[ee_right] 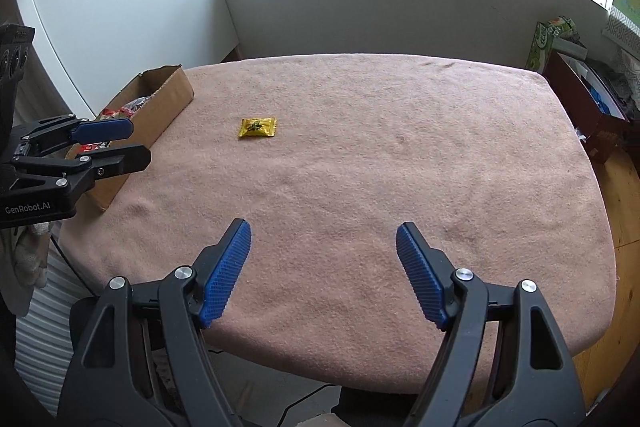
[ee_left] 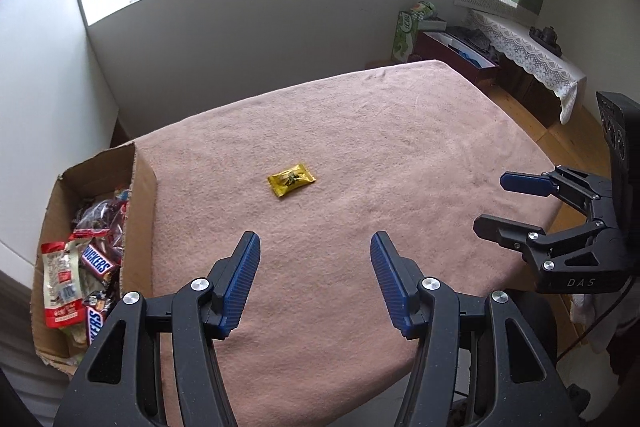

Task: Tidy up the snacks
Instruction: 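Grasp the yellow wrapped candy with the left tool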

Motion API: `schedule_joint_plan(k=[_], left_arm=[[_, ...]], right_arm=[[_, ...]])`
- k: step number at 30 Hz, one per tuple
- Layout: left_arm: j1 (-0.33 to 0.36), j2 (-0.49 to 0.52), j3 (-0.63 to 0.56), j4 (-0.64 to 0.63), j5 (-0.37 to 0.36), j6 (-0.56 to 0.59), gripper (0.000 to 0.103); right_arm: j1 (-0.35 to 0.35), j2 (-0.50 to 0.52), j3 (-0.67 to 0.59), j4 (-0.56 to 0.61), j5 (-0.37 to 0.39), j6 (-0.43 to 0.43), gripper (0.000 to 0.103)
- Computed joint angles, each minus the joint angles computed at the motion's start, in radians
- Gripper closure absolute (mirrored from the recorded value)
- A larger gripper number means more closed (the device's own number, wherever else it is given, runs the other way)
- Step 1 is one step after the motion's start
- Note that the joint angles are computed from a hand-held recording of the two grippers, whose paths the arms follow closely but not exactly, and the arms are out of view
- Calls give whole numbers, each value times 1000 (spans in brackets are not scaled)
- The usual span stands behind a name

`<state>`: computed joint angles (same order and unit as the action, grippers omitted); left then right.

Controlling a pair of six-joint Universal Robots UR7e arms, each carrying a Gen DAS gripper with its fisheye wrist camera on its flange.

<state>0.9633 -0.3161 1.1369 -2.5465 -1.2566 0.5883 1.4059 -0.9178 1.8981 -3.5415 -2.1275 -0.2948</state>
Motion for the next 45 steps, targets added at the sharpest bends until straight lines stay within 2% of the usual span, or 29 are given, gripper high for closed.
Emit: schedule_joint_plan(k=[4,8,10,13,16,22,23,25,27,28,29,32,34,36,40,45], left_arm=[[8,86,-155,126,-14,-11,46],[28,240,-455,358,-70,-64,46],[29,329,-599,428,-51,-44,46],[24,430,-740,482,25,24,46],[20,472,-776,463,101,88,46],[21,513,-850,465,124,135,47],[21,521,-865,482,128,143,51],[17,508,-827,473,145,177,65],[14,476,-743,404,150,215,70],[13,467,-728,408,145,212,79],[11,457,-704,395,149,207,82],[6,432,-636,332,159,212,87],[8,433,-640,334,154,180,87],[12,432,-655,357,135,146,90],[16,367,-552,282,94,113,91],[26,292,-470,250,36,64,91]], right_arm=[[-32,5,2,-8,10,21,25],[-61,-2,2,7,24,50,25],[-78,-17,6,32,54,76,25],[-86,-22,11,34,67,84,25],[-90,-19,4,42,70,78,25],[-106,-22,-12,102,129,113,25],[-105,-21,-12,105,132,116,25],[-101,-17,-15,100,124,111,25],[-99,-17,-14,98,122,110,25],[-99,-18,-14,97,124,110,25],[-98,-19,-13,95,123,110,25],[-93,-18,-8,82,112,106,25],[-91,-17,-6,76,107,106,25],[-91,-19,-1,75,107,104,25],[-86,-15,-2,70,100,102,25],[-65,-6,-15,73,93,93,25]])
